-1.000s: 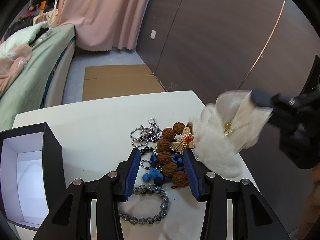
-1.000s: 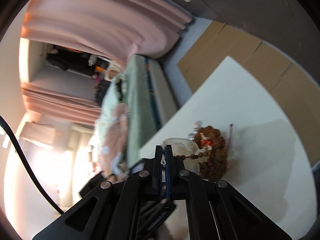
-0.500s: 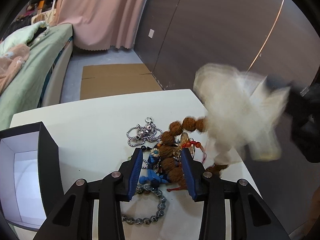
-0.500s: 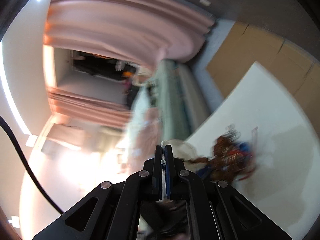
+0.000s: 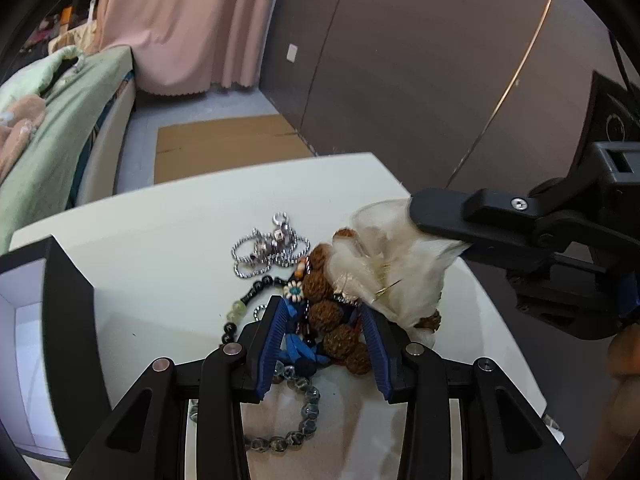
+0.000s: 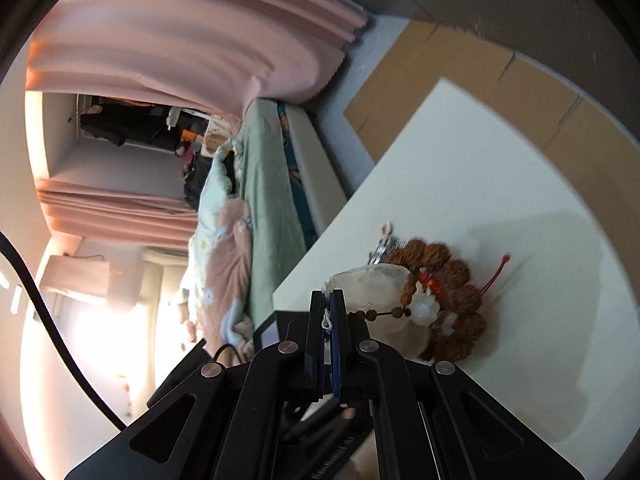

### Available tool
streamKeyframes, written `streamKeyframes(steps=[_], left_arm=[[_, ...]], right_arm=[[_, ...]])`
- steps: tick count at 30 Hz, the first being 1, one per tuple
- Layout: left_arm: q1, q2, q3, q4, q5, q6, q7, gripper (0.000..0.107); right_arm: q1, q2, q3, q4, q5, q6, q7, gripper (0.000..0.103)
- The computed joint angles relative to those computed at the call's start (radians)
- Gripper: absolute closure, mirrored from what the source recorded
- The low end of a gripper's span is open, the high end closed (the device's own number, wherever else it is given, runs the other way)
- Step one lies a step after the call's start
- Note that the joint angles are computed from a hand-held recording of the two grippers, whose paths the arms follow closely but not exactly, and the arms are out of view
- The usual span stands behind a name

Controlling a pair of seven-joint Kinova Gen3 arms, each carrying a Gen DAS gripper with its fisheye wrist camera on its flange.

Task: Organize jewelry
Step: 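Lift the white pouch with the right tool while the left tool grasps the brown bead bracelet, then carry the brown bracelet into the black box with the left tool while the right drops the pouch in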

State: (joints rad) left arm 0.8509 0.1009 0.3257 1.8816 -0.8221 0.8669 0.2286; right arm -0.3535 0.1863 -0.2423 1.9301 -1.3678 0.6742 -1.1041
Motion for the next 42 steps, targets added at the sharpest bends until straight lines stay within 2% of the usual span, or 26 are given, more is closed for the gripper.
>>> streamKeyframes(steps=[3,5,7,10,13,14,16,23,26,28,30,31,36,38,40,42], left_arm=[[-0.010,0.006,-0.008,0.008,0.011,-0.032,-0.006,0.072],[-0.012,0.004,-0.012,0.015,0.004,-0.049,0.002,0.078],[-0.010,0.007,-0.012,0.014,0.000,-0.049,-0.001,0.080],[-0.003,0.015,-0.010,0.004,0.001,-0.033,-0.016,0.084],[-0.003,0.009,-0.016,0.005,0.009,-0.033,-0.012,0.085],[-0.004,0.005,-0.016,0.008,0.012,-0.035,-0.009,0.088],[-0.011,-0.011,-0.016,0.016,0.017,-0.041,0.000,0.088],[-0.037,-0.071,0.026,0.043,-0.017,-0.034,0.060,0.088],[-0.048,-0.083,0.048,0.047,-0.024,-0.019,0.077,0.088],[-0.059,-0.088,0.055,0.050,-0.022,-0.028,0.077,0.088],[-0.066,-0.098,0.062,0.055,-0.023,-0.037,0.082,0.088],[-0.067,-0.104,0.068,0.061,-0.025,-0.037,0.090,0.088],[-0.098,-0.134,0.089,0.080,-0.021,-0.061,0.109,0.088],[-0.109,-0.138,0.097,0.082,-0.017,-0.061,0.111,0.088],[-0.119,-0.142,0.102,0.086,-0.010,-0.071,0.107,0.088],[-0.124,-0.142,0.110,0.085,-0.008,-0.069,0.108,0.088]], right_arm=[[-0.028,0.016,0.000,-0.008,0.043,-0.034,-0.053,0.099],[0.013,0.028,-0.070,-0.024,0.123,-0.078,-0.130,0.099],[0.074,0.042,-0.136,-0.036,0.152,-0.077,-0.157,0.099],[0.108,0.031,-0.161,-0.016,0.080,-0.080,-0.077,0.099],[0.162,0.022,-0.188,0.002,-0.042,-0.024,0.045,0.099],[0.168,0.016,-0.180,0.003,-0.068,0.004,0.073,0.099],[0.130,0.004,-0.123,-0.005,-0.073,0.031,0.081,0.099],[-0.191,-0.042,0.164,-0.038,0.192,-0.071,-0.179,0.096],[-0.318,-0.039,0.302,-0.062,0.314,-0.055,-0.301,0.085],[-0.378,-0.050,0.359,-0.073,0.395,-0.052,-0.379,0.071],[-0.398,-0.060,0.358,-0.080,0.476,-0.070,-0.448,0.061],[-0.381,-0.066,0.331,-0.085,0.517,-0.075,-0.473,0.061],[-0.245,-0.073,0.130,-0.126,0.695,-0.062,-0.604,0.061],[-0.263,-0.067,0.124,-0.148,0.767,-0.035,-0.650,0.061],[-0.326,-0.052,0.166,-0.171,0.834,-0.001,-0.704,0.061],[-0.333,-0.020,0.160,-0.198,0.881,0.039,-0.743,0.061]])
